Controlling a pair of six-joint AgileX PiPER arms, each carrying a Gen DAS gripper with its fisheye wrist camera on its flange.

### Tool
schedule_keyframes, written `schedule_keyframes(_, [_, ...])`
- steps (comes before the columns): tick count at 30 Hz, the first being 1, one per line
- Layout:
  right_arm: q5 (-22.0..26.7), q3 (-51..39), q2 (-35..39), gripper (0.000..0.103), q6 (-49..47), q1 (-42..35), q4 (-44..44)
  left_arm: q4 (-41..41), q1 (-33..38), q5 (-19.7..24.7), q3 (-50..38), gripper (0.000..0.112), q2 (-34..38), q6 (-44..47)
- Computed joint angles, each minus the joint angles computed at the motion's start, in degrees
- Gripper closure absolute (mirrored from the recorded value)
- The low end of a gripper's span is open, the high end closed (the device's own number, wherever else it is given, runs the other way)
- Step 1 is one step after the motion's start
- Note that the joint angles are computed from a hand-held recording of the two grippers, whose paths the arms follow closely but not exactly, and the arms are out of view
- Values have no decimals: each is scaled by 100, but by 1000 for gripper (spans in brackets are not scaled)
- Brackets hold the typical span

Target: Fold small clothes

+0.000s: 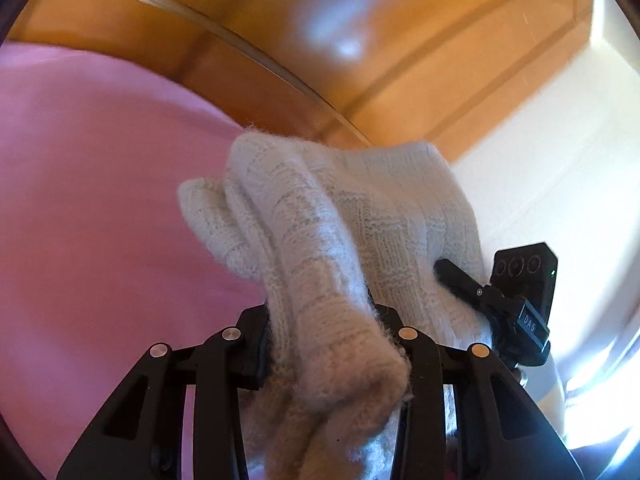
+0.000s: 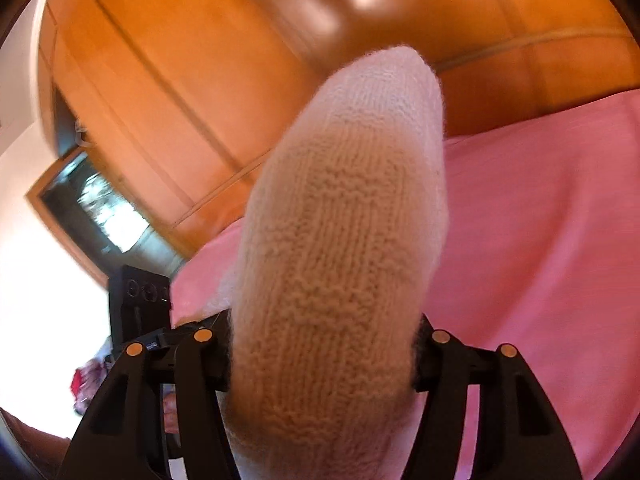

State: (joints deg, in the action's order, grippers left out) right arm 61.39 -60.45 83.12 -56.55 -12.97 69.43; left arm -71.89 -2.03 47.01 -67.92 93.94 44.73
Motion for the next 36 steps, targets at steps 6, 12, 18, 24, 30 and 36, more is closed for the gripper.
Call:
schedule_keyframes(6, [-745, -1, 582, 31, 98, -1097, -1075, 2648, -1835, -660, -2027, 76, 1509, -2505])
schedule_keyframes(12, [-1262, 671, 629, 12, -444, -1410, -642, 4855, -2559, -854, -2668, 60, 1959, -4473])
schedule_keyframes(18, [-1961, 1184, -762, 37, -448, -1253, -736, 6767, -2903, -1715, -1592, 55, 960, -6286])
schedule_keyframes(24, [-2810, 1819, -1680, 56, 620, -18, -2010, 8437, -3320, -1679, -1528, 55, 1153, -7689])
schedule_keyframes(30, [-4813, 2599, -1680, 51, 2775, 1229, -4259, 8794, -3351, -1455, -1515, 49, 1186, -8039])
schedule_keyframes(36, [-4248, 2504, -2213, 30, 3851, 1338, -4976, 9472, -3481, -1551, -877, 43, 471, -8893])
